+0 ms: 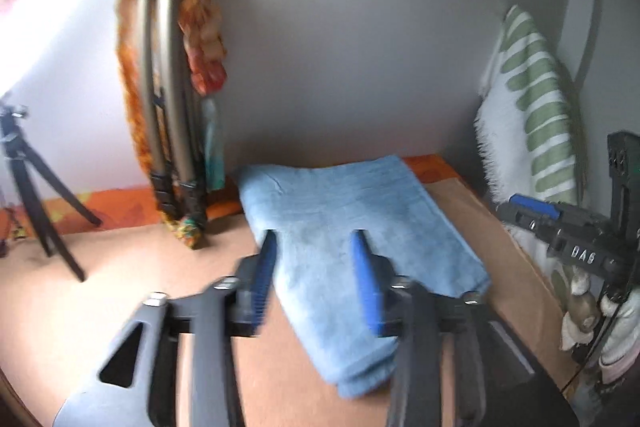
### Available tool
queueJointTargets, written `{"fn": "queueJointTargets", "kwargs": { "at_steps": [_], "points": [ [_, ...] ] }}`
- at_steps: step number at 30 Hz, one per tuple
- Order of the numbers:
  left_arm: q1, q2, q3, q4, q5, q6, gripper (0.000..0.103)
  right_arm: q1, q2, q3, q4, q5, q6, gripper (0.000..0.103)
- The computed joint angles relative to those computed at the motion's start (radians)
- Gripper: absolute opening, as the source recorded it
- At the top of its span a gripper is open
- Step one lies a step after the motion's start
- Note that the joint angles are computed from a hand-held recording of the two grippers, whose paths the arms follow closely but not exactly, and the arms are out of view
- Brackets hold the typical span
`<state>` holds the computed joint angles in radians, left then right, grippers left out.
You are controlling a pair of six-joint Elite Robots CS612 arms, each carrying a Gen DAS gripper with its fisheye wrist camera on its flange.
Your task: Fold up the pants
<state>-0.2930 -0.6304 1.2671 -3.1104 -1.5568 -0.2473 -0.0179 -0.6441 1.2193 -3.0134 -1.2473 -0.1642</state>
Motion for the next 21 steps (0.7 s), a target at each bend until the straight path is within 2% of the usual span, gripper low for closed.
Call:
{"fn": "queueJointTargets", "kwargs": {
  "at_steps": [2,4,5,6,9,14,19,21],
  "points": [
    [-0.003,-0.034,0.054,-0.046,0.003,0.008,0.049,0.002,-0.032,0.066,-0.063,-0.005,-0.007,0.057],
    [-0.010,-0.066,0.105,-0.082,0.020,0.026,0.051,0.002,-0.069,0.136,-0.118,-0.004,-0.024,0.058],
    [-0.012,-0.078,0.125,-0.097,0.021,0.030,0.056,0.003,-0.084,0.163,-0.136,-0.002,-0.027,0.059],
    [-0.015,-0.095,0.155,-0.121,0.024,0.035,0.060,0.005,-0.092,0.180,-0.149,-0.001,-0.028,0.064],
    [-0.023,-0.130,0.219,-0.170,0.036,0.031,0.064,0.008,-0.128,0.252,-0.213,-0.005,-0.030,0.076],
    [-0.040,-0.182,0.313,-0.214,0.065,0.029,0.069,0.017,-0.168,0.337,-0.293,-0.021,-0.039,0.082],
    [-0.060,-0.222,0.394,-0.273,0.101,0.042,0.071,0.028,-0.189,0.397,-0.366,-0.029,-0.031,0.083],
    [-0.065,-0.234,0.416,-0.279,0.110,0.033,0.071,0.034,-0.194,0.417,-0.392,-0.040,-0.027,0.092]
  ]
}}
